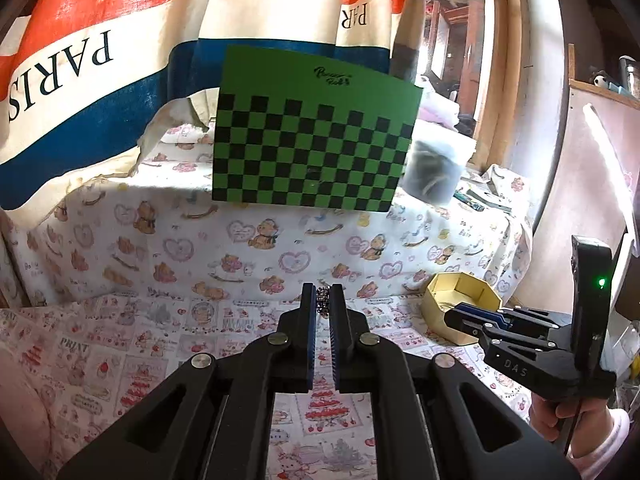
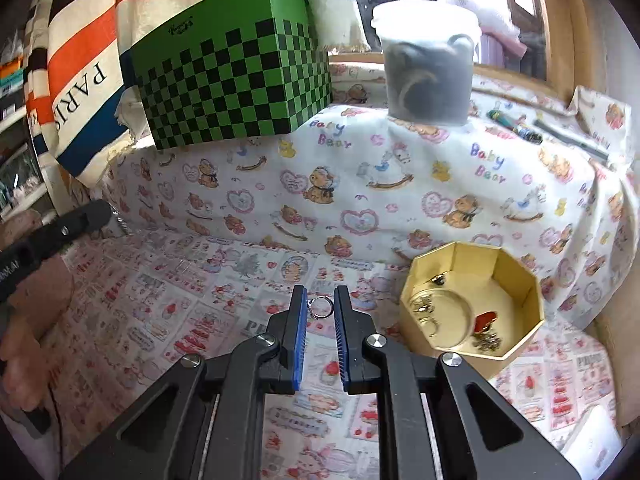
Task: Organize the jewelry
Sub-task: 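Grasp a small silver ring with the right tool while the left tool holds the chain, then carry the chain with the left tool while the right tool carries the ring over the box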
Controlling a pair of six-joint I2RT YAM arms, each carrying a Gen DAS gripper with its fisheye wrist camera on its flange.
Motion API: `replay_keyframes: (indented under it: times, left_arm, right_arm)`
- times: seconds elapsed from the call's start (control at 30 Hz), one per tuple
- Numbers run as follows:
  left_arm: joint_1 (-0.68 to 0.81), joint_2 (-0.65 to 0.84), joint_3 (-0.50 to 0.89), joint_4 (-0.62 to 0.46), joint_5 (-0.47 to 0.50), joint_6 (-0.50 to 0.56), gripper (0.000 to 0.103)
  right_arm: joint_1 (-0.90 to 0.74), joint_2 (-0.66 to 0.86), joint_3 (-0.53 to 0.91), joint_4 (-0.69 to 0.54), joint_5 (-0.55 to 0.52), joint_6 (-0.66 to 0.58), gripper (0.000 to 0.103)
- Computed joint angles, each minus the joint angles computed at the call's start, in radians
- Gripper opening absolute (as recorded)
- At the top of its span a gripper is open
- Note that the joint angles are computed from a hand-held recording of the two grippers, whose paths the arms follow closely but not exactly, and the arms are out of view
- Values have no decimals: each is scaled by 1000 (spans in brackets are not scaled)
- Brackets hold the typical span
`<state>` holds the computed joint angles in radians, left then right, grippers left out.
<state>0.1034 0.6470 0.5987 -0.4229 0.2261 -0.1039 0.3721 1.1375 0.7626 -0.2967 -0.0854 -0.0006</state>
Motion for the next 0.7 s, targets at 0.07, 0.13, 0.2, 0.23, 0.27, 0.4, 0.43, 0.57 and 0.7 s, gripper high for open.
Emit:
replay_keyframes:
  times: [0.07,0.13,0.2,0.23,0.27,0.4,0.43,0.57,0.7]
  left_arm:
    - [-10,-6,-2,-3,-1,-7,5]
    - [-34,-18,-9,0,-31,-9,5]
    - [-56,-26,-11,-2,-56,-12,5]
    - [-55,-28,-12,-2,-51,-13,5]
    - [-57,-29,-12,-2,-50,-14,5]
    - [-63,-36,-14,-3,-60,-14,5]
    - [-65,-39,-14,-2,-64,-15,5]
    - [-78,-48,-14,-3,-74,-17,5]
    - [-103,-63,-17,-8,-100,-15,5]
  right_arm:
    - [-12,-33,-10,-10,-14,-5,14]
    - [-37,-55,-11,-21,-47,-3,15]
    - [-60,-75,-12,-23,-68,-5,14]
    - [-70,-86,-14,-21,-70,-5,14]
    - [-81,-96,-15,-21,-74,-6,14]
    - [-130,-105,-8,-28,-119,4,14]
    - [-140,-111,-10,-25,-124,9,14]
    - [-165,-135,-11,-20,-135,16,14]
    - [-188,-148,-13,-14,-148,26,14]
